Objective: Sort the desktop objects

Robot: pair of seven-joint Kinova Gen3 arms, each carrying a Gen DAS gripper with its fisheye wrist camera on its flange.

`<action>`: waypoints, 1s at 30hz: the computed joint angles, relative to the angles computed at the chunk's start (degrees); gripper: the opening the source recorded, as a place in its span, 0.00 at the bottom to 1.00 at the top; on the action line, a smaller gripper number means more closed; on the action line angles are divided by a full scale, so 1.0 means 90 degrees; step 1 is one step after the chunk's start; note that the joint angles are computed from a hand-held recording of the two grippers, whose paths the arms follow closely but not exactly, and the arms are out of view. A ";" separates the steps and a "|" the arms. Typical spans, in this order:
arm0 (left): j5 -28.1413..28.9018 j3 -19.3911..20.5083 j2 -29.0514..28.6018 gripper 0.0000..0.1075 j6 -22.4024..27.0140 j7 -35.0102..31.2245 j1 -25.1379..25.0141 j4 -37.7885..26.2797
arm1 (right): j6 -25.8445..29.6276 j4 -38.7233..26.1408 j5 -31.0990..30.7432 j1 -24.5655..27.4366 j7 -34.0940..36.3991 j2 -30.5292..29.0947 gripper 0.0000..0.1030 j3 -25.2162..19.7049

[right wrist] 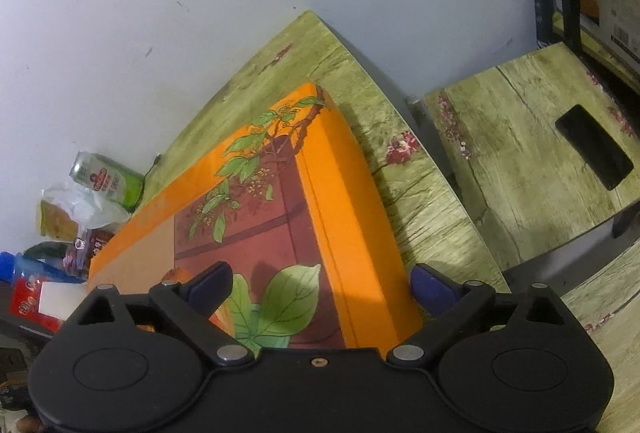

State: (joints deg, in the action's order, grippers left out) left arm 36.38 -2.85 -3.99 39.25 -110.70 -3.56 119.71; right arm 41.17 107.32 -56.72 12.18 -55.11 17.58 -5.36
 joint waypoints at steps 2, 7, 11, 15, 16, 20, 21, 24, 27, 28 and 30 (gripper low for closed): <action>-0.0026 0.0006 0.0008 0.96 0.0012 0.0029 0.0002 -0.0018 | 0.0051 -0.0027 -0.0041 0.0061 0.0038 0.0062 0.94 0.0009; -0.0094 0.0023 0.0028 0.96 0.0043 0.0109 0.0007 -0.0065 | 0.0242 -0.0185 -0.0333 0.0252 0.0372 0.0358 1.00 -0.0108; -0.0124 0.0022 0.0053 0.96 0.0093 0.0153 0.0000 -0.0110 | 0.0551 -0.0418 -0.0414 0.0294 0.0529 0.0587 1.00 -0.0178; -0.0178 0.0043 0.0110 0.96 0.0169 0.0252 -0.0018 -0.0190 | 0.0479 -0.0302 -0.0572 0.0317 0.0693 0.0539 0.98 -0.0208; -0.0206 0.0055 0.0118 0.96 0.0177 0.0293 -0.0019 -0.0208 | 0.0471 -0.0236 -0.0699 0.0366 0.0757 0.0529 0.96 -0.0212; -0.0307 0.0086 0.0121 0.96 0.0178 0.0474 -0.0019 -0.0251 | 0.0460 -0.0038 -0.0988 0.0449 0.0975 0.0451 0.82 -0.0136; -0.0286 0.0078 0.0116 0.96 0.0183 0.0465 -0.0020 -0.0250 | 0.0468 0.0011 -0.1051 0.0466 0.1065 0.0419 0.80 -0.0124; -0.0232 0.0070 0.0097 0.96 0.0121 0.0389 -0.0015 -0.0199 | 0.0446 0.0126 -0.1179 0.0432 0.1249 0.0316 0.80 -0.0064; -0.0152 0.0047 0.0039 0.96 0.0035 0.0324 -0.0012 -0.0135 | 0.0342 0.0187 -0.1126 0.0298 0.1309 0.0185 0.80 0.0001; -0.0130 0.0041 0.0018 0.96 0.0005 0.0316 -0.0007 -0.0113 | 0.0323 0.0199 -0.1119 0.0269 0.1314 0.0148 0.80 0.0018; -0.0068 0.0024 -0.0038 0.96 -0.0078 0.0288 0.0007 -0.0057 | 0.0321 0.0221 -0.1140 0.0243 0.1334 0.0082 0.80 0.0045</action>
